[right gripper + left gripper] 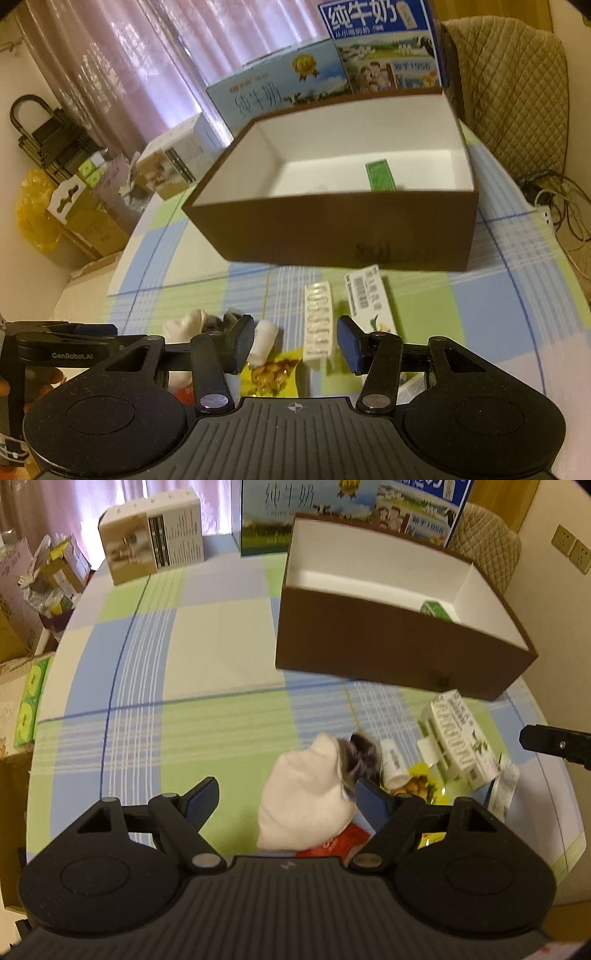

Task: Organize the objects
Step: 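Withdraw both tools from brown box back toward remaining items, then grasp white cloth with left tool while right tool grasps small white bottle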

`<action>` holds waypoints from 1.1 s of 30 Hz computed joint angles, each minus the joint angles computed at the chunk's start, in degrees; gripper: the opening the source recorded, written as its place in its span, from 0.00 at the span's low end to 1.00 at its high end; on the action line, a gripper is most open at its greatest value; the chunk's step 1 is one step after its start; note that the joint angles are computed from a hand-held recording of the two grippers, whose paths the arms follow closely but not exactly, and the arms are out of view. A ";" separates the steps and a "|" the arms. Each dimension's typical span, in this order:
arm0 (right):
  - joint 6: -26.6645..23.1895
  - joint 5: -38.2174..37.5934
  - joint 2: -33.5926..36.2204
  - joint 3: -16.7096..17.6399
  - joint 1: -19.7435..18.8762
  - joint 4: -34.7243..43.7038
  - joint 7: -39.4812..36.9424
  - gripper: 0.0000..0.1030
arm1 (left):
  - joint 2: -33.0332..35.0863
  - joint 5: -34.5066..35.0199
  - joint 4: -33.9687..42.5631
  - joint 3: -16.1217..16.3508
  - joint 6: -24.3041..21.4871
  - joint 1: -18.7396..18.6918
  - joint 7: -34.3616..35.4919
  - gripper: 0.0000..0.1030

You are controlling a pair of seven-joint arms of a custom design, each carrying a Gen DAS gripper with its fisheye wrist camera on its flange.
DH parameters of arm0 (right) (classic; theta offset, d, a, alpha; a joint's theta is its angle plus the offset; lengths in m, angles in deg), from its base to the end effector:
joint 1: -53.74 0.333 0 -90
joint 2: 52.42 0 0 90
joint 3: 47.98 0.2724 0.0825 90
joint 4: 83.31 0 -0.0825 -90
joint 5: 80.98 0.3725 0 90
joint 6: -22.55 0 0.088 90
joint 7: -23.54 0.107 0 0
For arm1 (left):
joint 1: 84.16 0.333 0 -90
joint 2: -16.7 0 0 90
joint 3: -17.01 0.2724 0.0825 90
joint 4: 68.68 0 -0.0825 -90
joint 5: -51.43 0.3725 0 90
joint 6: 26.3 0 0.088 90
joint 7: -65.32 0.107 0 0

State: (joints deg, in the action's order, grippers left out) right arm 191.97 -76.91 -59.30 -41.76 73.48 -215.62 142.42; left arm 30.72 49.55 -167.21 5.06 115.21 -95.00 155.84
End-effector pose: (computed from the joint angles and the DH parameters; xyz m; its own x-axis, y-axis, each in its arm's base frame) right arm 0.4855 0.2323 0.4483 0.0246 -0.9271 -0.3739 -0.7819 0.2152 -0.5850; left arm 0.6031 -0.2420 0.4628 -0.3765 -0.9233 0.0760 -0.8220 0.2951 -0.4871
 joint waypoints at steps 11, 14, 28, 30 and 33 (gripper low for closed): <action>-2.55 -0.79 0.97 0.18 -0.26 0.22 2.69 0.46 | 4.66 -0.57 2.68 -0.22 -1.47 -0.17 1.59 0.76; -3.13 -1.84 1.16 0.24 -0.59 0.39 4.18 0.46 | 6.98 -0.02 5.24 -0.07 -2.63 -0.41 1.49 0.75; -4.97 -2.24 3.96 -0.11 -0.38 3.46 3.72 0.46 | 13.53 -4.26 13.14 -1.59 -6.28 0.91 6.31 0.43; -4.90 -1.89 4.35 -0.12 -0.21 3.90 2.81 0.46 | 13.13 -5.13 12.50 -1.80 -5.45 1.23 7.41 0.37; -5.11 0.65 6.73 0.14 0.65 6.65 -3.33 0.46 | 12.42 -4.88 11.74 -1.35 -4.43 1.10 7.79 0.33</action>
State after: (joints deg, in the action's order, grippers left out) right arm 186.86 -76.26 -52.57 -41.61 74.13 -208.98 139.09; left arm 43.14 44.68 -155.46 3.72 110.78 -93.91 163.63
